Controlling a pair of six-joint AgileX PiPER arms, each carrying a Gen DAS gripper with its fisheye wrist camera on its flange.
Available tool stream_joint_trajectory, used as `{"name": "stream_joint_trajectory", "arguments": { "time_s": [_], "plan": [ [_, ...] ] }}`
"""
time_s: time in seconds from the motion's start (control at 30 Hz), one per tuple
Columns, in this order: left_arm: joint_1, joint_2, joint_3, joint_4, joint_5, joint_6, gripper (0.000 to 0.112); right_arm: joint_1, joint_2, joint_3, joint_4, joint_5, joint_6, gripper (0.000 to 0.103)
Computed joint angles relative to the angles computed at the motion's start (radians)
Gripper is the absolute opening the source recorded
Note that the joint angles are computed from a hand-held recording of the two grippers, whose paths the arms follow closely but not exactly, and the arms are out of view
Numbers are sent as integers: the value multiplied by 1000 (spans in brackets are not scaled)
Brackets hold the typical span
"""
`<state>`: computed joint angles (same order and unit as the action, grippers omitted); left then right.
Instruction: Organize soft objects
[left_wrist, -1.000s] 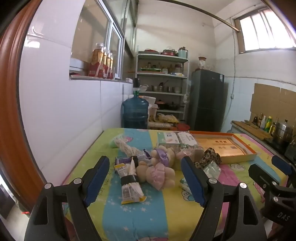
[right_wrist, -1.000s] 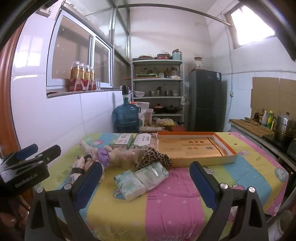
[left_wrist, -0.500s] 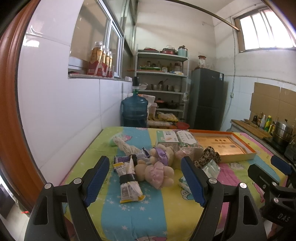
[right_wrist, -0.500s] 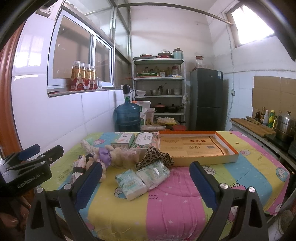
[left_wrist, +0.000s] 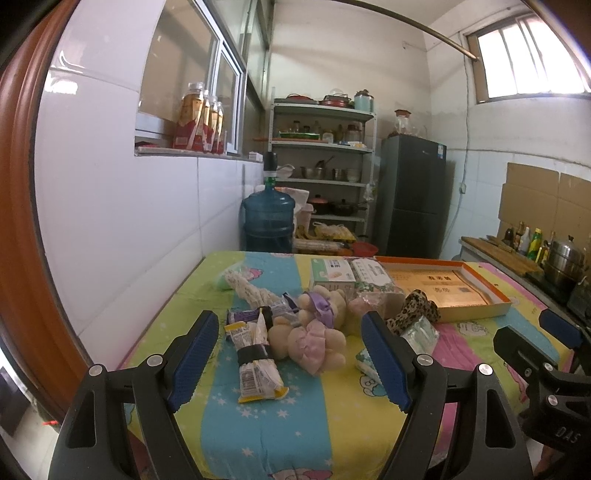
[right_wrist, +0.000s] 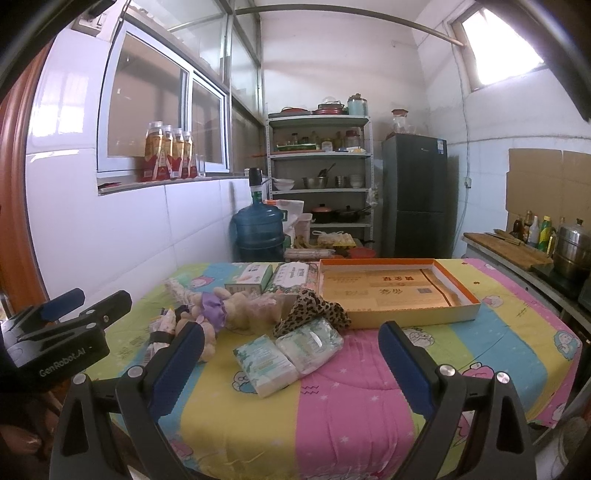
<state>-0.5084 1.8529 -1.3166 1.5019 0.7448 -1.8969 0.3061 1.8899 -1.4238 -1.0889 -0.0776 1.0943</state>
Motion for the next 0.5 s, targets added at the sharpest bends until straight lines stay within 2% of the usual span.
{"name": "stream_joint_trajectory", "arguments": {
  "time_s": [0.1, 0.3, 0.43, 0.5],
  "plan": [
    [-1, 4, -2, 0, 0, -2, 81, 0, 1, -3, -32, 1, 34, 96],
    [0, 4, -1, 1, -3, -2, 81, 6, 7, -4, 45, 2, -40, 96],
    [-3, 5, 0, 1, 2, -3, 81, 3, 7, -5, -3, 0, 10, 96],
    [-1, 4, -1, 2, -2, -3, 81, 6, 5, 0, 46, 1, -39, 96]
  ]
}}
